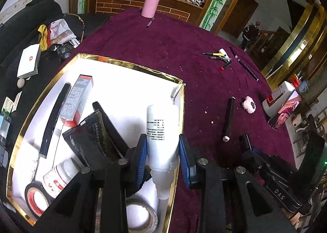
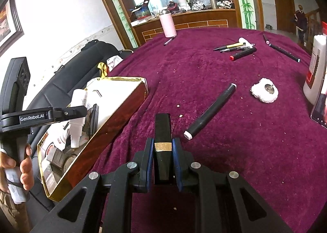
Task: Organize objects
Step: 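Carry the spray bottle with the left tool while the right tool carries the lipstick toward the tray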
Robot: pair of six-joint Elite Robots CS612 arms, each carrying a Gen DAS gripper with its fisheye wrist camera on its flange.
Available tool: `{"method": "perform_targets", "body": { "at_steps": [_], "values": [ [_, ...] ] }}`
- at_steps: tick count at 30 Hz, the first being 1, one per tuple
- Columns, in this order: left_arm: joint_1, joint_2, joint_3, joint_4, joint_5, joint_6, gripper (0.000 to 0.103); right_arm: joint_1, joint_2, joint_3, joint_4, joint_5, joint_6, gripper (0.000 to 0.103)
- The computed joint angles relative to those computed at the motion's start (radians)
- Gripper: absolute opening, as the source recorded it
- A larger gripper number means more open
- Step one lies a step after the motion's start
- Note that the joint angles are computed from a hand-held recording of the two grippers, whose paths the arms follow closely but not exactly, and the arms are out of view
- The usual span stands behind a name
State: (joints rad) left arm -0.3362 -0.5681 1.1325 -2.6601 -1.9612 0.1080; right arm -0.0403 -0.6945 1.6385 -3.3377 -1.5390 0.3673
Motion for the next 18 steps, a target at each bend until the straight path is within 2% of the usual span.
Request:
{"method": "perform_targets", "body": {
  "at_steps": [5,9,18],
  "values": [
    [-0.009,0.042,-0.069,0.015,0.032,-0.010,0.029,0.006,0.004,-0.016,0.009,0.003,-0.016,0.019],
    [-0.017,0.078,-0.129,0.082,0.057,-0.020,0.029,0.009,0.005,-0.019,0.015,0.004,-0.024,0.019],
    [-0.023,0.062,-0.094,0.123,0.108,0.018,0.029,0.002,0.012,-0.062,0.032,0.049,-0.044,0.019]
  ]
}}
